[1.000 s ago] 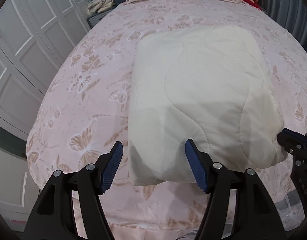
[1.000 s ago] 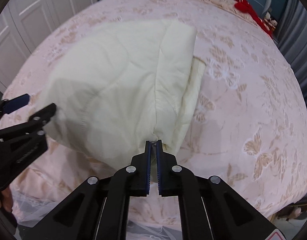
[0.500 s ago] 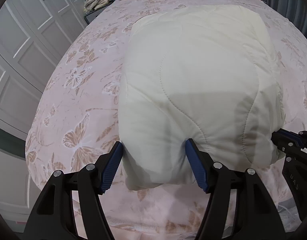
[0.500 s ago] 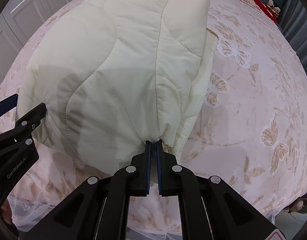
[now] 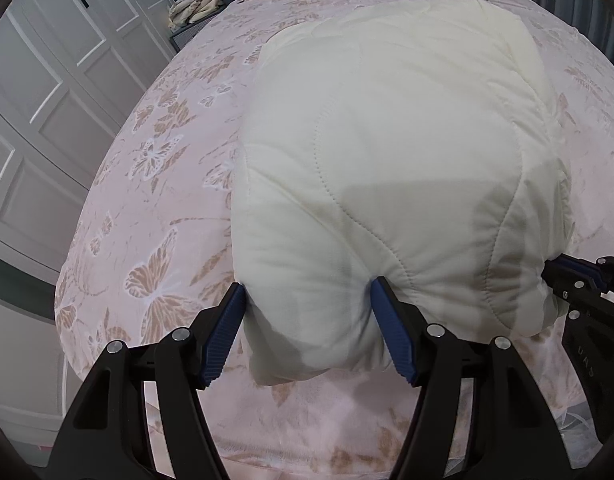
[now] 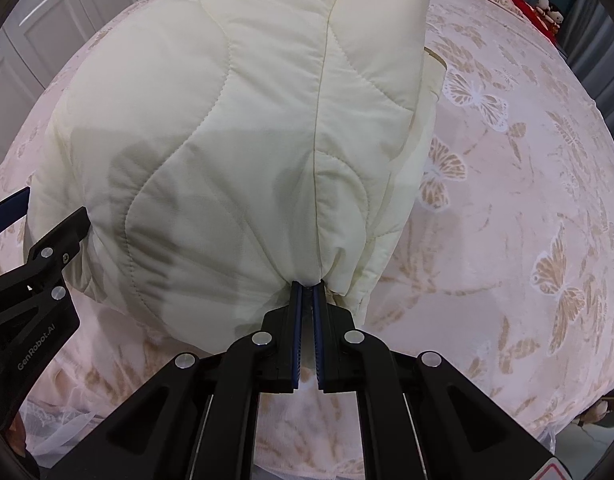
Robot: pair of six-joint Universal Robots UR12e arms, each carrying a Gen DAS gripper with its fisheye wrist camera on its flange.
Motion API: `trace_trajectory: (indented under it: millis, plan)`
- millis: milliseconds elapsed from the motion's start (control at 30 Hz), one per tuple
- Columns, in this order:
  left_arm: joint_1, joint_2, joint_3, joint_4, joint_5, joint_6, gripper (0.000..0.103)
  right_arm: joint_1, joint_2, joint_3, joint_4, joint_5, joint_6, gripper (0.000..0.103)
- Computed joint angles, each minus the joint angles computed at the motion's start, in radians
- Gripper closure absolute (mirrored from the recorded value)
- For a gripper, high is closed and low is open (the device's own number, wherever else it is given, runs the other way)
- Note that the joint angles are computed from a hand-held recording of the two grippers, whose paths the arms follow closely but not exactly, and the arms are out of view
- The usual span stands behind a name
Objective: Fold large clothes
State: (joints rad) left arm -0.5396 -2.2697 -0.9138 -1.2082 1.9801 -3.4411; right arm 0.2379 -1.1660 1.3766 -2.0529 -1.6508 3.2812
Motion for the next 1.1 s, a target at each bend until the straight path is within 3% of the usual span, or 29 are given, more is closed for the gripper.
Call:
trace_trajectory:
  millis: [567,733,800,833,867,933,1000,1100]
  plan:
    - [-0.007,-0.008,0.004,-0.001,0.031,0.013,0.04,-0.009,-0.009,0.02,-0.028,0.034,0.018,0.098]
    - [0.001,0.004,0.003,-0.002,-0.008,0.008,0.04,-0.022,-0.029,0.037,-0.047,0.075,0.032,0.098]
    - [0.01,0.029,-0.024,0.031,-0.049,-0.003,0.039,-0.035,-0.054,0.056,-0.072,0.115,0.064,0.094]
    - [0.015,0.043,-0.039,0.04,-0.072,-0.015,0.038,-0.04,-0.063,0.063,-0.082,0.126,0.077,0.086]
    - [0.021,0.061,-0.058,0.053,-0.097,-0.026,0.033,-0.044,-0.076,0.071,-0.088,0.128,0.096,0.071]
    - [0.029,0.092,-0.1,0.085,-0.136,-0.031,0.027,-0.047,-0.102,0.093,-0.113,0.127,0.098,0.06]
    - [0.034,0.134,-0.163,0.125,-0.154,-0.022,0.025,-0.047,-0.128,0.113,-0.116,0.125,0.076,0.06]
    - [0.029,0.154,-0.205,0.102,-0.127,0.011,0.025,-0.047,-0.131,0.12,-0.088,0.139,0.05,0.06]
